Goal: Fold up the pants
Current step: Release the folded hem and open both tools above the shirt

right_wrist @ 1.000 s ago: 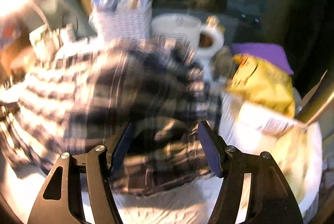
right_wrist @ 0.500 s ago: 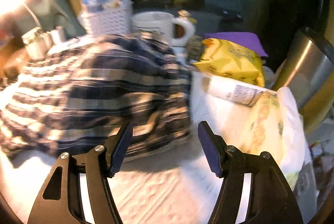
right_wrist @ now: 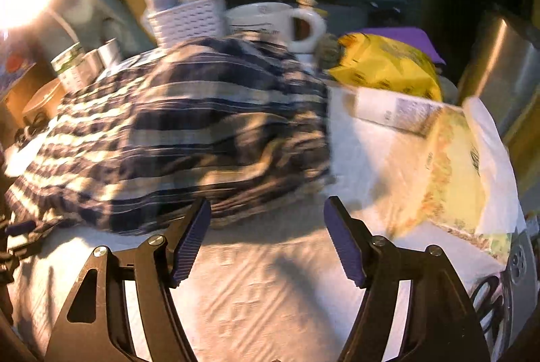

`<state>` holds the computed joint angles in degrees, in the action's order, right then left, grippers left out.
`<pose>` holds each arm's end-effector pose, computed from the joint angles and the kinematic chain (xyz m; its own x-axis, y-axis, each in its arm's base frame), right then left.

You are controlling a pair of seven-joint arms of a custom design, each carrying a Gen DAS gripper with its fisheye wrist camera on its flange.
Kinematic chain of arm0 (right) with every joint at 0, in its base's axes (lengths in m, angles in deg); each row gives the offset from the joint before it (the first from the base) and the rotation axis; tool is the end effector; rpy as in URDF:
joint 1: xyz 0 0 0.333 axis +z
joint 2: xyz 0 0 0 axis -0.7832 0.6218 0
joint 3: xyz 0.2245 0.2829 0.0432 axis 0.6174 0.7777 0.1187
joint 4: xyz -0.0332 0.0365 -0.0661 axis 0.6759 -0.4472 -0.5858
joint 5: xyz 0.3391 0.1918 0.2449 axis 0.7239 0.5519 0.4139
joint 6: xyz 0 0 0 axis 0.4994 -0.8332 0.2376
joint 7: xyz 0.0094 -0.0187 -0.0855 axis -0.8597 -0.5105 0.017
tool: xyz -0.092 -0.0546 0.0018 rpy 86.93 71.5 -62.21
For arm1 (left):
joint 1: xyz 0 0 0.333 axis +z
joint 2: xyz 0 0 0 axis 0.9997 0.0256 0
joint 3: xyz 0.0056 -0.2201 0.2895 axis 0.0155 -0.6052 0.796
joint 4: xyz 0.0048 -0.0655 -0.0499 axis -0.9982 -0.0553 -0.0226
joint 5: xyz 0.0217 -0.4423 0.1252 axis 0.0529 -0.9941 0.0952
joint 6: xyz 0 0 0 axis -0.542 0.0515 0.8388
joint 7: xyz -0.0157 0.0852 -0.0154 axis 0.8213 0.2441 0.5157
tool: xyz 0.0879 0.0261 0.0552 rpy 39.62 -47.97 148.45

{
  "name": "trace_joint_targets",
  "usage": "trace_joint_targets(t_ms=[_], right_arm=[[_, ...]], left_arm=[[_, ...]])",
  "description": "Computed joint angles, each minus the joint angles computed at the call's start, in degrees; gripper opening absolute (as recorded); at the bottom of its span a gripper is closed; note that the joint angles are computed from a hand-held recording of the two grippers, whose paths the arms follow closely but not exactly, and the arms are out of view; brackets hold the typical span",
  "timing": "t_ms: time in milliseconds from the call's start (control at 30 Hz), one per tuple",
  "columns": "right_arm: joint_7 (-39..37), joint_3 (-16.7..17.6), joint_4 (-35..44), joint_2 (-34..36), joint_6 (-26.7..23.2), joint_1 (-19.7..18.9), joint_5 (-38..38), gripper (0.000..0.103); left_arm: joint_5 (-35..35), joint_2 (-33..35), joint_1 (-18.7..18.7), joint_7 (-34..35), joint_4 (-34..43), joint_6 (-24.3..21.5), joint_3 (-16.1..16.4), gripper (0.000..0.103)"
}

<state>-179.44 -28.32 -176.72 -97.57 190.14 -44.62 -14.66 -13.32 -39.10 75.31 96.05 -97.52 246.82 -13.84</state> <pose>0.4127 0.1601 0.3238 -0.2628 -0.9645 -0.0254 -0.7581 0.2227 -0.6129 0.4762 -0.1598 0.2979 -0.6081 -0.7824 0.1341 -0.7005 0.4494 -0.5545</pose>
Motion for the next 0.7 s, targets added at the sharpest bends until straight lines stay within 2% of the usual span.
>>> trace_joint_targets(t_ms=[100, 167, 233, 267, 367, 400, 433, 467, 500, 700], right_arm=[[2.9, -0.7, 1.0, 2.0, 1.3, -1.5, -3.1, 0.073], [6.1, -1.2, 2.2, 3.7, 2.0, -2.0, -6.4, 0.073], [10.8, -1.9, 3.6, 5.3, 3.0, -2.2, -11.0, 0.073], [12.7, -2.3, 4.2, 5.8, 3.0, -1.9, -13.0, 0.072], [15.9, -3.6, 5.5, 7.0, 3.4, -0.7, -17.8, 0.025], [15.9, -3.9, 5.5, 6.8, 3.1, -0.2, -18.7, 0.024], [15.5, -3.9, 5.3, 6.3, 2.4, 0.3, -19.0, 0.024], [15.0, -3.9, 4.9, 5.5, 1.4, 0.8, -18.9, 0.024], [14.2, -3.6, 4.1, 4.0, 0.0, 1.4, -18.5, 0.023], [4.5, -1.5, -0.2, -3.7, -6.5, 3.7, -9.7, 0.023]], left_arm=[[-0.4, 1.1, -1.2, 1.5, 0.2, 5.5, -1.2, 0.048], [-4.9, 2.1, -2.1, 6.9, 0.9, 8.9, -2.1, 0.051], [-7.8, 2.7, -1.9, 8.2, 1.8, 8.5, -2.1, 0.054], [-10.8, 2.9, -1.7, 11.3, 2.3, 8.0, -2.0, 0.055], [-17.0, 3.5, -0.9, 18.4, 3.5, 6.2, -1.7, 0.052], [-17.3, 3.5, -0.8, 19.6, 3.5, 6.2, -1.7, 0.040], [-16.1, 3.2, -0.7, 19.4, 3.3, 5.8, -1.7, 0.032], [-12.4, 2.7, -0.4, 16.1, 2.7, 4.4, -1.4, 0.021], [-8.9, 2.3, -0.1, 12.8, 2.2, 3.2, -1.1, 0.019], [-2.0, -2.0, 1.1, 4.9, -1.5, -2.9, 0.5, 0.017]])
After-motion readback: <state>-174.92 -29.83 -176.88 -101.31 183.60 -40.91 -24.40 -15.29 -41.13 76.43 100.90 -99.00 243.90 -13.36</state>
